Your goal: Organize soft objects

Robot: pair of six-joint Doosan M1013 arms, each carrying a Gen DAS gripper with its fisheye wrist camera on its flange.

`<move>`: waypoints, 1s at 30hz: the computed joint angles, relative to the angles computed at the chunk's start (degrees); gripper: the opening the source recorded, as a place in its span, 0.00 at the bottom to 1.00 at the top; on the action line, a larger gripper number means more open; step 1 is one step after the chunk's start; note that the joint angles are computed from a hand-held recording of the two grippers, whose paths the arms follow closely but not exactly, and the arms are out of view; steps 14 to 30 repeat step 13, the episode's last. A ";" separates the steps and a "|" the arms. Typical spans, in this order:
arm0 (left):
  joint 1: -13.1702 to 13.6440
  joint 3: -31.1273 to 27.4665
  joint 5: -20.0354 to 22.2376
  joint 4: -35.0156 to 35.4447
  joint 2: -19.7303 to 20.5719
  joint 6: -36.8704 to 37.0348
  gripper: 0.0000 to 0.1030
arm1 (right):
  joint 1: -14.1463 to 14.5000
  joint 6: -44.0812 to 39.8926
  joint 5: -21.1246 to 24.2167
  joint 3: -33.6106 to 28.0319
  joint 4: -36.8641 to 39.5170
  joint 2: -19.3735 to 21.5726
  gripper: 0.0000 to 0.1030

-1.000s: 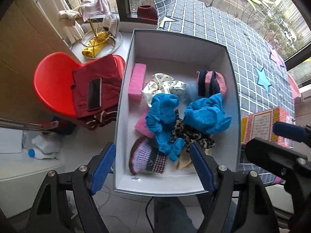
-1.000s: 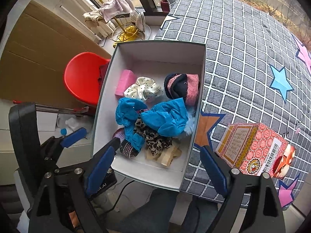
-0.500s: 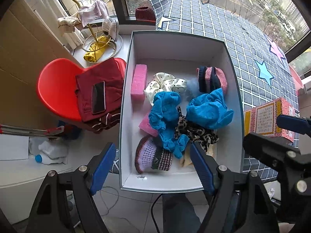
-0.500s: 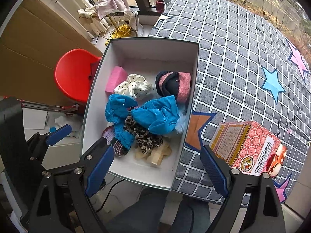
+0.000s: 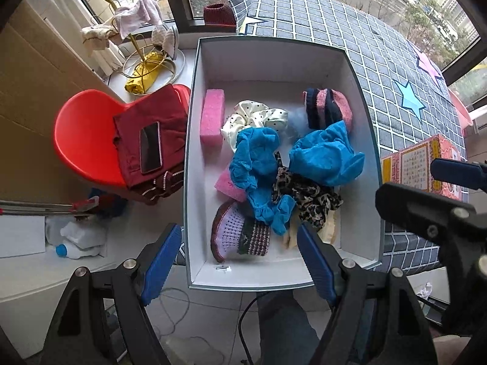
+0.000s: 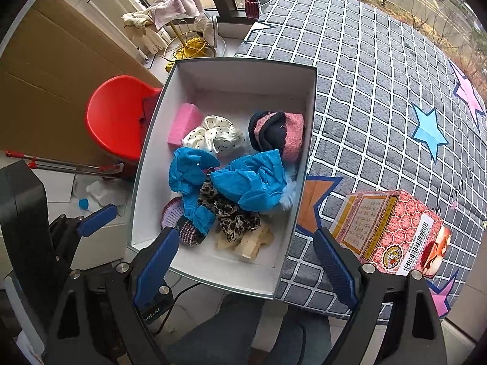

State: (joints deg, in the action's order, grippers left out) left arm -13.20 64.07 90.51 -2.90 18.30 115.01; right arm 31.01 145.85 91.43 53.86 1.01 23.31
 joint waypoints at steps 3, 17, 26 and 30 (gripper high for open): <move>0.16 -0.14 0.17 0.04 0.10 0.20 0.79 | 0.08 0.28 -0.10 -0.24 -0.01 0.12 0.89; 1.68 1.10 -3.13 -4.68 -1.27 2.90 0.79 | 0.33 0.50 -0.01 -0.98 -0.14 0.51 0.89; 1.68 1.10 -3.13 -4.68 -1.27 2.90 0.79 | 0.33 0.50 -0.01 -0.98 -0.14 0.51 0.89; 1.68 1.10 -3.13 -4.68 -1.27 2.90 0.79 | 0.33 0.50 -0.01 -0.98 -0.14 0.51 0.89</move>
